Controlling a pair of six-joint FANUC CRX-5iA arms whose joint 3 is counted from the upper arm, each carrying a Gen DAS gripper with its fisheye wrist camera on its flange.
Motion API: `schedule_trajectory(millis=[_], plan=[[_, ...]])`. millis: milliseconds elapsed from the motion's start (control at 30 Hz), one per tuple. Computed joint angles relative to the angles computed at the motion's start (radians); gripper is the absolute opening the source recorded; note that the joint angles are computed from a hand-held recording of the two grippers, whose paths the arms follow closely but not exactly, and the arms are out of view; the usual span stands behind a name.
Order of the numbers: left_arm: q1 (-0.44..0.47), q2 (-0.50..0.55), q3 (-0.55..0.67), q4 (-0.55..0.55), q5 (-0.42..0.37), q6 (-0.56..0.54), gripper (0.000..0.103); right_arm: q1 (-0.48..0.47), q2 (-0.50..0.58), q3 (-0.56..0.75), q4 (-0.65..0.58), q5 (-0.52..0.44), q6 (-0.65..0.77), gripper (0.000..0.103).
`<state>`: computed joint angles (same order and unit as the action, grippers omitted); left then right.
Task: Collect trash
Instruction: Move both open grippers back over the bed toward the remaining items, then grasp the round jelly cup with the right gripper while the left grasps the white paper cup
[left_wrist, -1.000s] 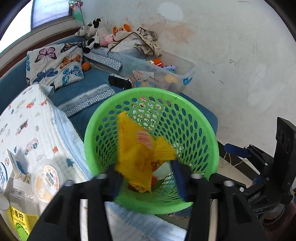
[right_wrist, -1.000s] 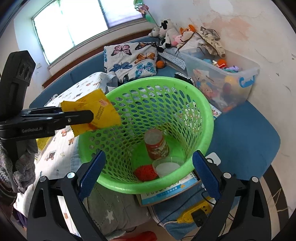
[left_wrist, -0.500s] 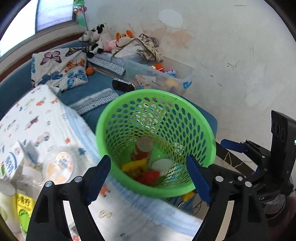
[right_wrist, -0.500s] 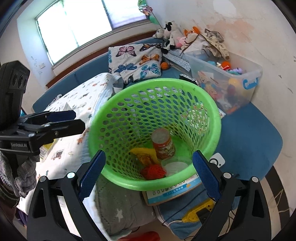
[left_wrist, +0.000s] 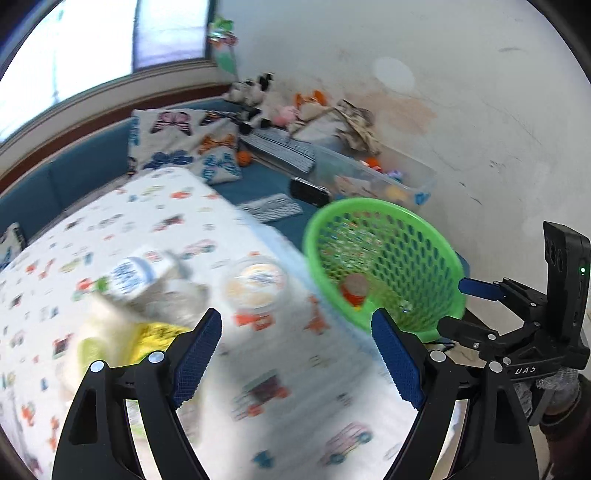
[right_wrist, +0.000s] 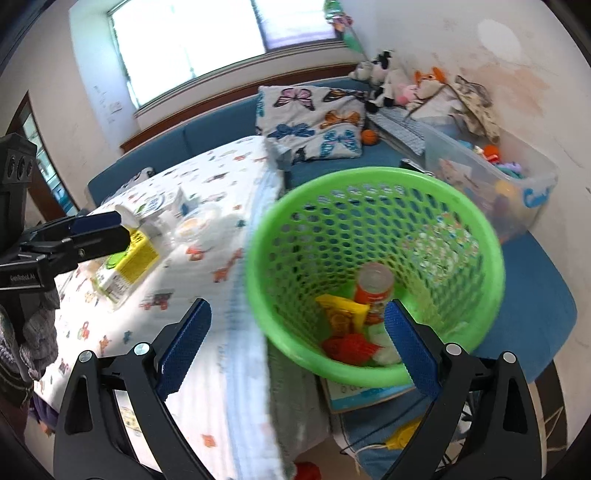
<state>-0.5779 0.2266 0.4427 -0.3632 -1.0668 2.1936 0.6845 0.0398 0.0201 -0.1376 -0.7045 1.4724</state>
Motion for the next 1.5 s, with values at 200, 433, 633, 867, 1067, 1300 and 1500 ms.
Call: schedule_trajectory(millis=[200, 433, 633, 867, 1067, 1300, 1500], plan=[[-0.008, -0.110, -0.092, -0.099, -0.038, 0.098, 0.080, 0.042, 0.040, 0.053, -0.014, -0.020, 0.037, 0.094], [-0.006, -0.200, -0.167, -0.170, -0.090, 0.183, 0.080, 0.088, 0.102, 0.126, -0.010, -0.044, 0.070, 0.094], [0.005, -0.259, -0.234, -0.188, -0.111, 0.224, 0.080, 0.115, 0.168, 0.196, 0.017, -0.061, 0.082, 0.093], [0.031, -0.285, -0.270, -0.175, -0.121, 0.205, 0.080, 0.130, 0.256, 0.285, 0.042, -0.086, 0.084, 0.090], [0.068, -0.274, -0.275, -0.138, -0.113, 0.147, 0.080, 0.133, 0.327, 0.372, 0.050, -0.125, 0.083, 0.087], [0.114, -0.236, -0.249, -0.086, -0.103, 0.043, 0.080, 0.138, 0.376, 0.420, 0.075, -0.156, 0.079, 0.085], [0.148, -0.208, -0.234, -0.045, -0.089, -0.038, 0.080, 0.144, 0.402, 0.443, 0.096, -0.169, 0.077, 0.083]])
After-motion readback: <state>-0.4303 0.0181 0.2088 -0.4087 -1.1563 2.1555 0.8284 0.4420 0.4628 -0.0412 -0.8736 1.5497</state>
